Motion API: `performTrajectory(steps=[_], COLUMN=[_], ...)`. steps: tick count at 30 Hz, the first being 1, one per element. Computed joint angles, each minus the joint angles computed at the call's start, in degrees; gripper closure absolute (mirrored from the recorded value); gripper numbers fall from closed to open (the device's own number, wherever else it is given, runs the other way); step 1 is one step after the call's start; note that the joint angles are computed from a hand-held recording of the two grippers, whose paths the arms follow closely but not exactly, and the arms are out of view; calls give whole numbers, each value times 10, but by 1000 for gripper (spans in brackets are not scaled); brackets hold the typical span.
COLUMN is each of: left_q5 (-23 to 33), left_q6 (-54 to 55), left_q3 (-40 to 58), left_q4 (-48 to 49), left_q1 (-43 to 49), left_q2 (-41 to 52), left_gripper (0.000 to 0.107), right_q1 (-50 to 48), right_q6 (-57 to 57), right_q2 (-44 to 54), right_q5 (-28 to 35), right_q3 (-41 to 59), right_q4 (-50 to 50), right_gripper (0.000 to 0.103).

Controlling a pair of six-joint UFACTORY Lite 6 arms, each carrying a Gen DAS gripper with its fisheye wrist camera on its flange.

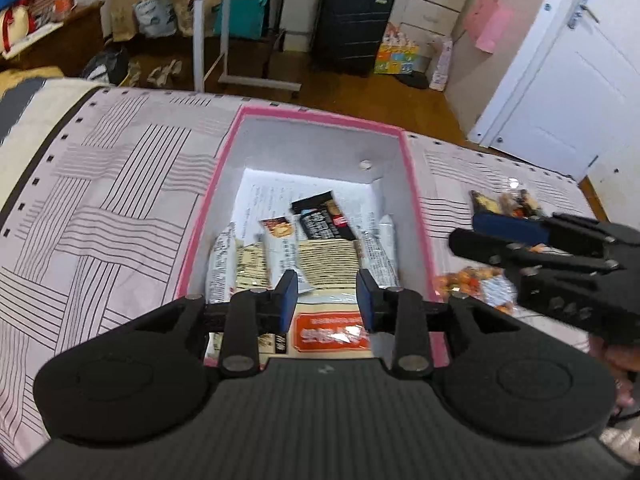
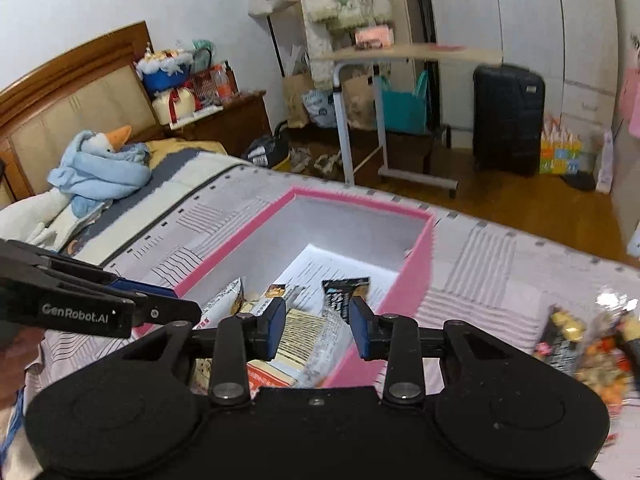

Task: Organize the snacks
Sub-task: 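Open both tools to drop the wafer bars into the box, then move both tools down onto the clear bag of coated peanuts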

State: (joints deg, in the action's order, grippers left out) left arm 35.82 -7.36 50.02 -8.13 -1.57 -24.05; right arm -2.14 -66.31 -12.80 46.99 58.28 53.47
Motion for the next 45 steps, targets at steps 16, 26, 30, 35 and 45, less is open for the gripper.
performTrajectory(steps=[16, 26, 30, 35, 45], left_q5=[-18, -83, -83, -101, -117], left_q6=[-353, -319, -332, -327, -274], left_q3=[154, 328, 389, 414, 450], left_q4=[230, 158, 178, 149, 73], left_q1=[-346, -324, -304, -275, -249], left_q2=[157, 442, 527, 588, 650], left_gripper=[66, 66, 66, 68, 63], right_q1=[-391, -349, -316, -279, -254], right_q6=[-217, -274, -296, -260, -270], right_q2=[73, 141, 154, 192, 230], right_q5=[304, 183, 117, 83, 47], right_q3=[112, -22, -74, -94, -93], right_q4=[-28, -86, -71, -51, -1], right_gripper=[55, 55, 55, 55, 44])
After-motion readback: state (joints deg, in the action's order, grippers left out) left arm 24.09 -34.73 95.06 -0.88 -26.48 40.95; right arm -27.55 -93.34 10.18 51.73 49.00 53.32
